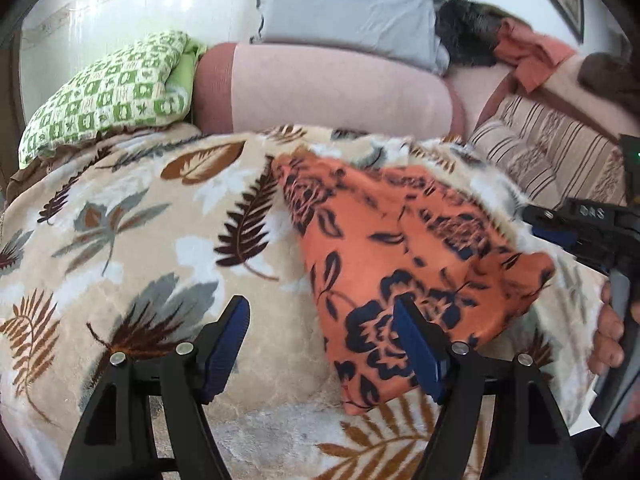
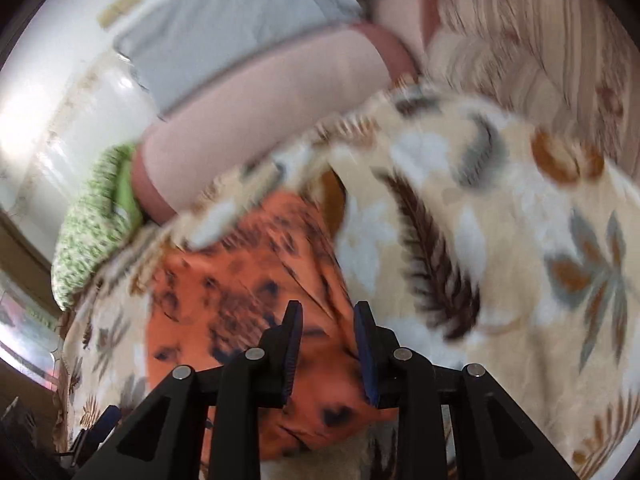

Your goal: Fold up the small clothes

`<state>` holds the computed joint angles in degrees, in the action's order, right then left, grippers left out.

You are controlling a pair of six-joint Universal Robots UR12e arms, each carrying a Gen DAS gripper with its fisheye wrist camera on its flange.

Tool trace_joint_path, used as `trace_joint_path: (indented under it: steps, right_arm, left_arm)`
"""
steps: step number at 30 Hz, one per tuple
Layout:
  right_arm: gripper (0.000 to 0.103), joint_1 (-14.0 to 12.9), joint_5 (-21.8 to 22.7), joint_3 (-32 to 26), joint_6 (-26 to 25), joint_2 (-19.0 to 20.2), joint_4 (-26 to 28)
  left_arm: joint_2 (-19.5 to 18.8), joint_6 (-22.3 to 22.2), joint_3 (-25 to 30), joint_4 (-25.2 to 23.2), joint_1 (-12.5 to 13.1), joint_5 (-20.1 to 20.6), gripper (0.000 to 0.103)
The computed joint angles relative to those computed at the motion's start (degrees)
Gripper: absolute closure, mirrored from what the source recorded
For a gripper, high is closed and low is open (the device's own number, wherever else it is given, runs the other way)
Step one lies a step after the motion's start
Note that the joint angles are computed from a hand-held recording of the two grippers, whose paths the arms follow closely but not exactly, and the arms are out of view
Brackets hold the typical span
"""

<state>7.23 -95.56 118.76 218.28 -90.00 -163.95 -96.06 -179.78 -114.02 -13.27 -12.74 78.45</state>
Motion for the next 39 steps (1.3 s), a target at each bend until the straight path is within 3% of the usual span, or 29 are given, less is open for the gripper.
trace_joint_path:
  steps: [2, 6, 9, 16, 19, 21, 22, 26, 27, 29, 34, 37, 39]
  right_arm:
    - [0.074, -1.09, 5.15, -0.37, -1.86, 0.43, -2.96]
    - [0.074, -2.27, 11.97, -4.68, -4.42, 3.52, 0.21]
    - [0.074, -2.7, 14.24, -8.59, -4.56, 6.84, 4.09]
    - [0.074, -4.62, 18.81, -15.3, -2.43, 14.25, 16.85]
    - [0.073, -4.68, 19.16, -16.83, -2.58, 14.63, 19.07]
    - [0.073, -4.61, 20.51, -17.32, -4.22, 14.63, 16.76]
    - [0.073, -4.62, 22.51, -17.69, -5.62, 14.88, 15.39]
    - [0.073, -4.04, 34.66, -22.63, -12.92, 17.75, 20.29]
    - [0.073, -3.46, 35.58, -23.84, -14.66, 18.43, 21.62]
    - [0.073, -1.78, 34.42, -27.14, -18.46, 20.12, 26.96]
    - [0.072, 0.7, 28.71, -33.93, -20.68, 26.35, 34.43]
    - [0.072, -0.41, 32.01, -33.22, -16.61, 25.87, 32.18]
    - [0.072, -0.93, 31.6, -30.83, -14.77, 24.07, 27.76]
  left_arm:
    - [-0.02, 0.74, 0.2, -1.25, -0.05, -0.52, 0.027]
    - [-0.84, 2.51, 0.88, -4.37, -0.75, 0.71, 0.027]
    - [-1.35, 4.16, 1.35, -7.33, -1.38, 2.8, 0.027]
    - [-2.47, 5.33, 2.06, -10.03, -1.39, 2.33, 0.021]
    - [-2.38, 3.38, 2.51, -12.21, -0.48, -0.14, 0.021]
    - [-2.25, 3.99, 2.3, -11.91, -0.32, -0.49, 0.021]
    - [-2.25, 4.15, 2.21, -11.71, -0.34, -0.46, 0.021]
    - [-2.29, 3.91, 2.13, -11.53, -0.37, -0.56, 0.021]
    - [-2.34, 4.0, 2.23, -11.65, -0.34, -0.65, 0.021]
    - [-2.4, 3.92, 2.41, -12.02, -0.24, -0.99, 0.021]
    - [-2.45, 4.07, 2.49, -11.81, -0.01, -1.15, 0.021]
    - [-2.36, 4.19, 2.63, -12.43, 0.24, -2.07, 0.021]
    - [-2.16, 4.24, 2.39, -11.21, 0.29, -2.25, 0.021]
